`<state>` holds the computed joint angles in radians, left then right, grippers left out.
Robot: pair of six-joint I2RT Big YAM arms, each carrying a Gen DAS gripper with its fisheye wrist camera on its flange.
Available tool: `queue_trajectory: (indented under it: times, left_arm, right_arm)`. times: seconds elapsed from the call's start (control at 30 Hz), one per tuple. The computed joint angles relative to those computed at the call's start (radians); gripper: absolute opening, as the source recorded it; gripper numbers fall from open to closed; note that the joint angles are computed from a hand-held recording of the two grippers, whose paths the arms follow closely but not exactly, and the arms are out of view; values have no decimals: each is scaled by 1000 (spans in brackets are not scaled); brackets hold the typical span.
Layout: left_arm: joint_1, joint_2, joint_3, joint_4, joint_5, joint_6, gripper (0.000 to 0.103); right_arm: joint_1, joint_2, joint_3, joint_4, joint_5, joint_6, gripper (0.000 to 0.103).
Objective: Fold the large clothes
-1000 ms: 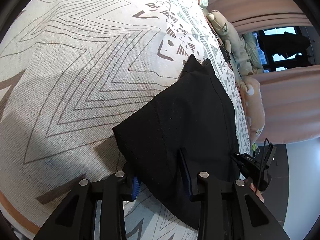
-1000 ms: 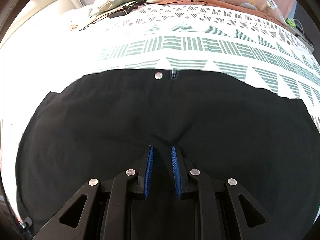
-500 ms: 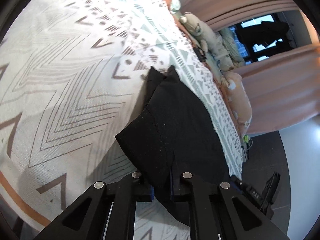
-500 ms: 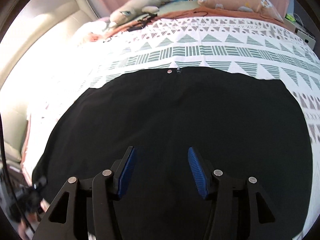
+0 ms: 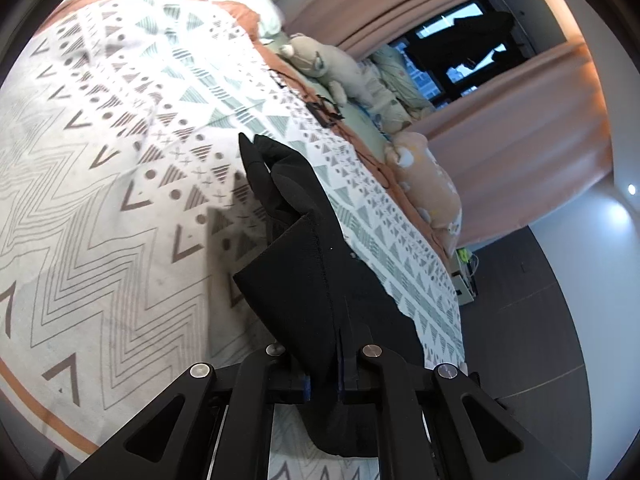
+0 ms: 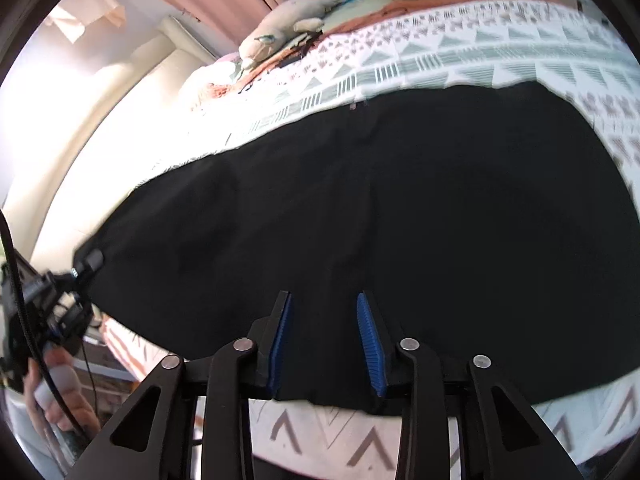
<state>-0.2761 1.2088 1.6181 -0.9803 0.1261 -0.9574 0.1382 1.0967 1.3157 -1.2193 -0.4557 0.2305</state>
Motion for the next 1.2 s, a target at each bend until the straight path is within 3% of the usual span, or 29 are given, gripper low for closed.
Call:
queue_trajectory:
  times: [0.2, 0.43, 0.63, 0.73, 0.93, 1.2]
  left_arm:
    - [-56, 67, 124, -31, -22, 41, 7]
    - [-156, 172, 270, -96, -41, 101, 7]
    - [-217, 262, 390, -118, -26, 124, 6]
    - [-245, 318, 474, -153, -31, 135, 6]
    - [-295, 450, 648, -233, -26, 152, 6]
    - [-372, 699, 941, -394, -10, 179, 7]
  right_arm:
    - [15, -17, -81, 0, -6, 34, 21]
    - [15, -9, -147, 17, -35, 52, 21]
    - [-52, 30, -132, -4, -156, 16, 21]
    - [-113, 23, -129, -29, -222, -14, 21]
    - [-270, -31, -137, -64, -266, -67, 21]
    - [-616, -40, -105, -165, -337, -187, 21]
